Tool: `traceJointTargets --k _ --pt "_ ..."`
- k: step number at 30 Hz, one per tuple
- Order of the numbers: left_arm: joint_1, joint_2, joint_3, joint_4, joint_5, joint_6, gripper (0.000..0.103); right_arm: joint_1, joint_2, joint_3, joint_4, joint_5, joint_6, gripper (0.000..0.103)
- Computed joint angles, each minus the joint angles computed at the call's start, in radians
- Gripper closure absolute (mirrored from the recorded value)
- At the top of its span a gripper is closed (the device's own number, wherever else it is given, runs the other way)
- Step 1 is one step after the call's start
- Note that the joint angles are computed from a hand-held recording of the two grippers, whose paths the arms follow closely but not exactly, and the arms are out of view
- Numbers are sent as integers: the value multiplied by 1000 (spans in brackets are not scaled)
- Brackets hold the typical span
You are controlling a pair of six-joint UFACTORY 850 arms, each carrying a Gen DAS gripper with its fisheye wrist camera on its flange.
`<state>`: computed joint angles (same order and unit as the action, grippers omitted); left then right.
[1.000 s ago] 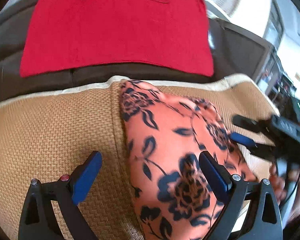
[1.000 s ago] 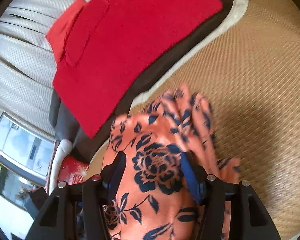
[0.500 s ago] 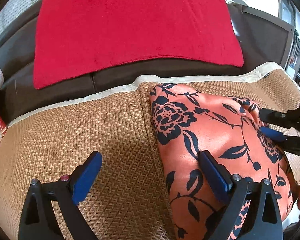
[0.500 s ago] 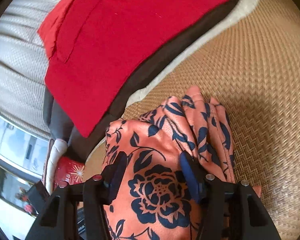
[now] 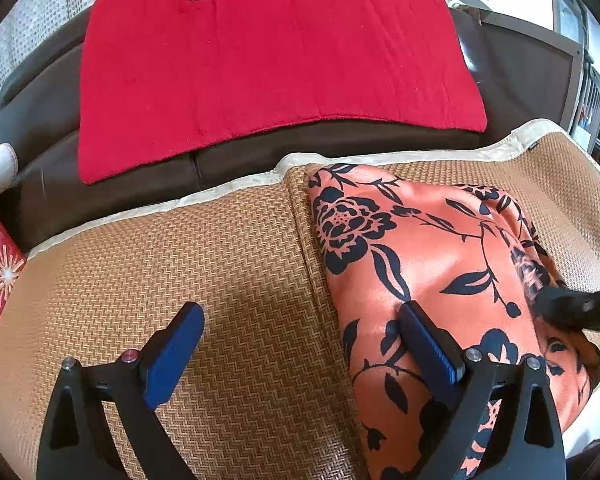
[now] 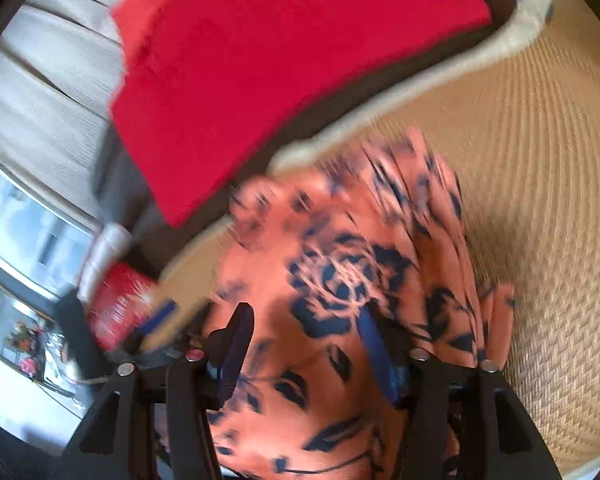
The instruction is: Fold small clothes
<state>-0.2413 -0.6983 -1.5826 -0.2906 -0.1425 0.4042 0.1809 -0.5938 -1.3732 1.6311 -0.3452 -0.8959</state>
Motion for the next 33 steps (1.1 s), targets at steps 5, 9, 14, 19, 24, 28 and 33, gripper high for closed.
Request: traceJointTargets --k 5,9,14,19,24,28,33 --pt "-9 14 23 159 33 -138 5 -28 -5 21 92 -77 -42 53" --pt "-10 15 24 172 34 -151 5 -40 8 41 93 -96 -58 53" --pt "-15 14 26 260 43 -232 5 -38 -4 30 89 -101 -53 53" --pt "-16 20 31 300 44 -271 5 -37 -19 16 93 -102 -52 52" --pt "-14 29 44 280 51 -244 5 -35 -18 18 99 -99 -56 52" --pt "-12 45 68 328 64 -285 5 -34 -18 18 103 -95 -62 52" --pt "-13 71 109 565 82 -516 5 -31 -17 21 117 -92 -82 52"
